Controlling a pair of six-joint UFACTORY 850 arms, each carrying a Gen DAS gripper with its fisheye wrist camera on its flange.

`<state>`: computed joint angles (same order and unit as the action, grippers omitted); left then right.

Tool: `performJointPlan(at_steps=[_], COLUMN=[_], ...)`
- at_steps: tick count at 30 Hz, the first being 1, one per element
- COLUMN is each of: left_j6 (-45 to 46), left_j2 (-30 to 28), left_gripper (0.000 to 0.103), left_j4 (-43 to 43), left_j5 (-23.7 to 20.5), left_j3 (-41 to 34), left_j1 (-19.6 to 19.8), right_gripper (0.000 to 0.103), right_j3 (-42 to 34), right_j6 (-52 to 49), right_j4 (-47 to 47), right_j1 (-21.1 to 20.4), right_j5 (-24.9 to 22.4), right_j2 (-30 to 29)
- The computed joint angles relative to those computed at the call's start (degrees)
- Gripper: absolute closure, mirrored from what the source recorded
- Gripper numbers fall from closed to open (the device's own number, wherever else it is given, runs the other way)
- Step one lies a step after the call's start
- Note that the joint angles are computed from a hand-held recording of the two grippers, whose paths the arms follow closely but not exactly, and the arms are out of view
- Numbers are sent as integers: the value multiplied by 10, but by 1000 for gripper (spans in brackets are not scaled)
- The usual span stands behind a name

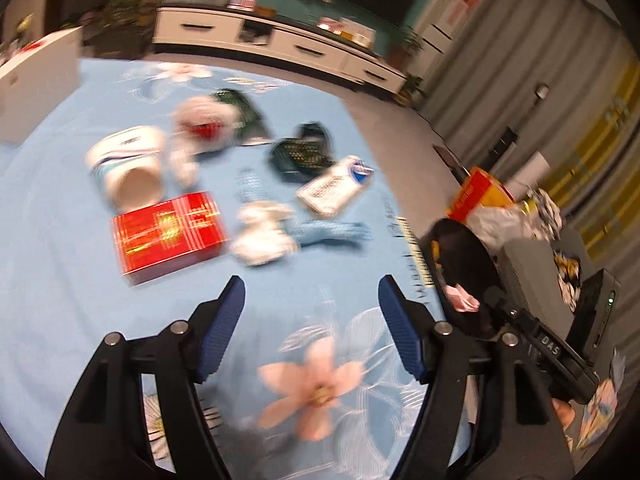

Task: Collect trash
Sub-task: 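Move both tools back over the table toward the remaining trash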

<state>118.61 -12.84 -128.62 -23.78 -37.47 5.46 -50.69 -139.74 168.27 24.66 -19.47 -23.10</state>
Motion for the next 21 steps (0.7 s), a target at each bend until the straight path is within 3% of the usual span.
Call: performJointPlan(at_steps=[5,11,21], left_j6=[36,114,132], left_j2=[11,12,-55], left_gripper=[31,31,31], left_j4=[-30,-89,-33], left_j5=[-7,-17,-36], left_j3=[35,58,-3], left_j1=[52,93,133], right_gripper=[50,50,50], right_j3=[-33,-96,-199], right_j6=[48,234,405], right_j4=[-84,-306,-470], right_j1=[31,65,88], right_j5=[27,50,69], right_j2=[-17,-61,-135])
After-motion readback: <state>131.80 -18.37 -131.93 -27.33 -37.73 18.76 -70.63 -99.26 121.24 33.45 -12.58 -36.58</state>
